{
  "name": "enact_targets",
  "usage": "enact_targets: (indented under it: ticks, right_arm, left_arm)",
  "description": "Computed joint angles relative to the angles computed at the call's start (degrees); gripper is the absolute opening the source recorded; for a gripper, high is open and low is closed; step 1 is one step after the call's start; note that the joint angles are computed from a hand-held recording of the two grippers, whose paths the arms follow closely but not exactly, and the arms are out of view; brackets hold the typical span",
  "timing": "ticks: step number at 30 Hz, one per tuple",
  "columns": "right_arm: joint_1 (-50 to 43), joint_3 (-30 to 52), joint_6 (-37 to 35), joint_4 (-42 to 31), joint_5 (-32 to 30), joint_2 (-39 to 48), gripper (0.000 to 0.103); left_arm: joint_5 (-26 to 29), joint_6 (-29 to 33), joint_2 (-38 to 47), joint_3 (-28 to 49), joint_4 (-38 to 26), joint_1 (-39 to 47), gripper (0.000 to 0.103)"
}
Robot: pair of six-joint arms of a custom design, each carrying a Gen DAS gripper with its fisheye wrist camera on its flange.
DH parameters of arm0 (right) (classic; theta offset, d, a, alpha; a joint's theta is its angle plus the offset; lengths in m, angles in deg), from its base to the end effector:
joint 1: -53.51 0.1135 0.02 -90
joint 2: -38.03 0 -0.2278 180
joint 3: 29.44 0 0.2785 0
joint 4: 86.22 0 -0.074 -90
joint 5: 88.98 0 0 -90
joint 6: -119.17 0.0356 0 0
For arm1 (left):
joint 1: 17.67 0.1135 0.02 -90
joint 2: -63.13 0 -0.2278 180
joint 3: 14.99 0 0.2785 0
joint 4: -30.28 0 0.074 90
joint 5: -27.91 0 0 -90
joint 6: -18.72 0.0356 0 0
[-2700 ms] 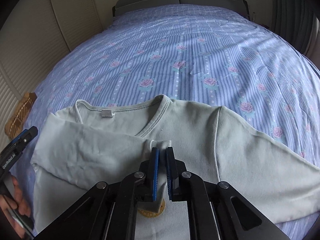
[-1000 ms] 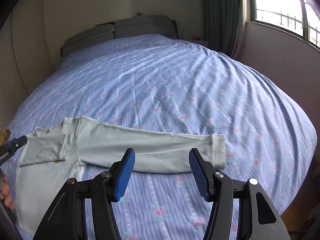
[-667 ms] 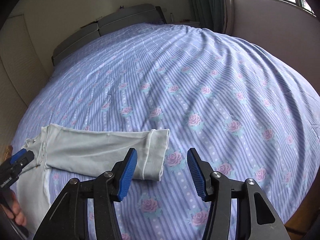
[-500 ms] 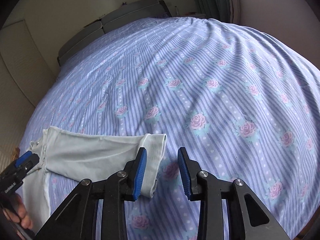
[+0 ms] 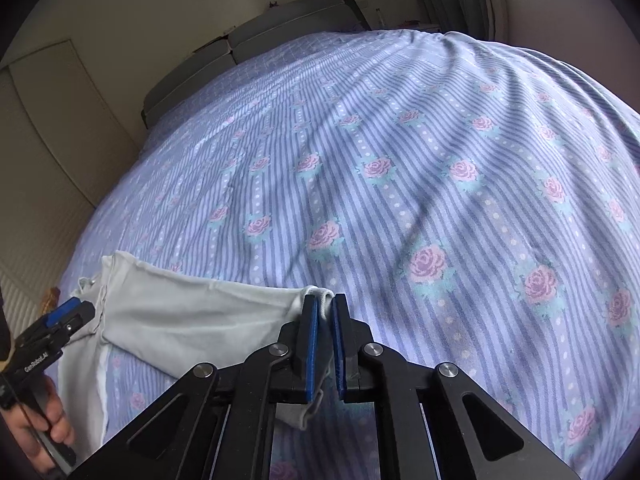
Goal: Fold small clothes
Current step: 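Grasp the other sleeve cuff with the right tool and fold it across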
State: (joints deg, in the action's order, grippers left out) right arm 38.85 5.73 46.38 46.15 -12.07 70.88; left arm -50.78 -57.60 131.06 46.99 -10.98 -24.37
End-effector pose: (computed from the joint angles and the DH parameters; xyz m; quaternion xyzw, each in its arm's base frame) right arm 0.1794 -0.0386 0.1711 0.2106 0.8955 0.1138 0.3753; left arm 0.2826 -0.0402 0.2158 0.1993 0.9056 -0.0695 0.3679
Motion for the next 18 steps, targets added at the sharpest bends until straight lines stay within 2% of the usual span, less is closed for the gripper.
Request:
enact_targets:
  ticks: [5, 9, 14, 18]
  right_arm:
    - [4.8, 2.6, 3.7, -5.6, 4.6, -5.6, 0.008]
    - [12.5, 8.2, 8.1, -8.4, 10.1, -5.2, 0.008]
    - [25.5, 18.2, 13.9, -8.3, 17.1, 2.0, 0.008]
    - [36.9, 28.0, 17.1, -6.0, 23.5, 12.8, 0.008]
  left_arm:
    - [2.7, 1.8, -1.5, 1.8, -2.7, 4.2, 0.072]
    - [6.7, 4.6, -2.4, 4.4, -5.7, 9.8, 0.072]
    - [13.5, 9.7, -0.2, 10.6, -10.2, 20.2, 0.072]
    - [19.3, 14.6, 4.6, 17.3, -14.0, 30.1, 0.072]
